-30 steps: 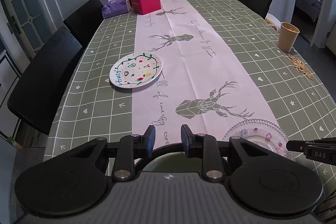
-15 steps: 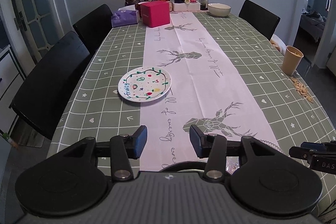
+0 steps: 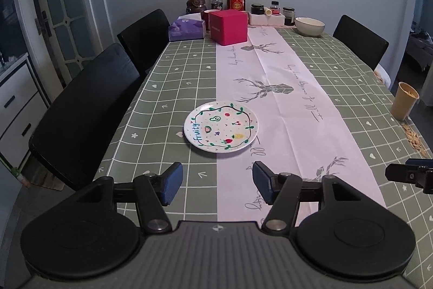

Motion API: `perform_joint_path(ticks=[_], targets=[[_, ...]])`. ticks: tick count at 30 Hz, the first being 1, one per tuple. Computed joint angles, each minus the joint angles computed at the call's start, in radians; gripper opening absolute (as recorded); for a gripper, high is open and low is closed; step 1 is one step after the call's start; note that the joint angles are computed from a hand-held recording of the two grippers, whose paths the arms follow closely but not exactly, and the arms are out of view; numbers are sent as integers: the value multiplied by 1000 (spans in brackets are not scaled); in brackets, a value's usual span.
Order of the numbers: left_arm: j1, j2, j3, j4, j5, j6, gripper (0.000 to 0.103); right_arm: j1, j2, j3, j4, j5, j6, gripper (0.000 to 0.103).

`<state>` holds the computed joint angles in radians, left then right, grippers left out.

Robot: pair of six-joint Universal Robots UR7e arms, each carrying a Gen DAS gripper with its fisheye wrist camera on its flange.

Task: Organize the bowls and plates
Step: 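Move both grippers to the white painted 'Fruity' plate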

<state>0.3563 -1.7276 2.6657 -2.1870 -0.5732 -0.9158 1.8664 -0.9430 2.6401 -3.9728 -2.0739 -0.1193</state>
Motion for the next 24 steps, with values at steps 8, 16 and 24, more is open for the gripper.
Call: perform_joint_path(ticks=[8, 16, 24], targets=[[263, 188, -52, -480, 8, 346, 70, -50, 6, -165, 198, 154, -12, 73], [492, 357, -131, -864, -124, 610, 68, -197, 66, -276, 294, 430, 118, 73], [595, 434, -196, -989, -223, 717, 68, -263, 165, -345, 242, 509, 152, 73]])
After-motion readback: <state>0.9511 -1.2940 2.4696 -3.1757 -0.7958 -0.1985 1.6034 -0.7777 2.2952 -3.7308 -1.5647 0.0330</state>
